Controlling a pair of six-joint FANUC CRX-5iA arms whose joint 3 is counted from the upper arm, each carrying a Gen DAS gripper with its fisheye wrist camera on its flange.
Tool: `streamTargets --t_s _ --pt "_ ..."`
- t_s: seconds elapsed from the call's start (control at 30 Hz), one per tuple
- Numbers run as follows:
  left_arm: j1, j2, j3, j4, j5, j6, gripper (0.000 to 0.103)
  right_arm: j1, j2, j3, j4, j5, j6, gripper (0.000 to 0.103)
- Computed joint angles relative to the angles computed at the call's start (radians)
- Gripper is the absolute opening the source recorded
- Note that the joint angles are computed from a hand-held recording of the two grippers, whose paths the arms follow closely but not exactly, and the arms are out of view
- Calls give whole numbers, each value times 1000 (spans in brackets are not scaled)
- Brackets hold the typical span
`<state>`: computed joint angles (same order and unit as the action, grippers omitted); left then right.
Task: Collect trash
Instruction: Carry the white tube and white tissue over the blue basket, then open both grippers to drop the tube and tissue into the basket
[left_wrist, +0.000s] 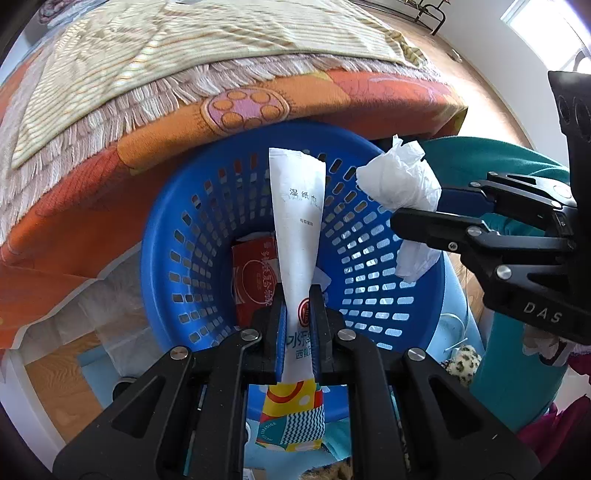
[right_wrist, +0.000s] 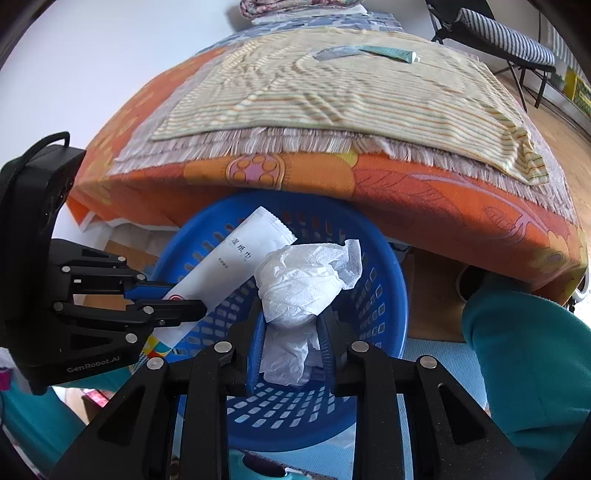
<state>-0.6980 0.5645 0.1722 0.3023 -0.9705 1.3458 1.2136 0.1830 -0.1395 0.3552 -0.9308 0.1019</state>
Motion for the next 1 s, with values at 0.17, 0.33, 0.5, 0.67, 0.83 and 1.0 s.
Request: streamTargets --t_s 0.17,0.33,0.5,0.67,0.83,1.0 --pt "-1 7 6 -16 -9 24 9 -1 14 12 -15 -7 16 25" --pt "2 8 8 -28 -7 46 9 -5 27 26 -34 -14 34 25" --pt "10 5 8 -29 -10 55 9 -13 40 39 -58 -14 46 30" --pt "13 5 10 -38 -13 67 16 -17 33 28 -60 -8 25 49" --pt "20 -5 -3 -42 3 81 38 -19 32 29 -62 -19 20 49" --pt "25 -4 0 -53 -4 95 38 -19 21 19 -70 -24 12 51"
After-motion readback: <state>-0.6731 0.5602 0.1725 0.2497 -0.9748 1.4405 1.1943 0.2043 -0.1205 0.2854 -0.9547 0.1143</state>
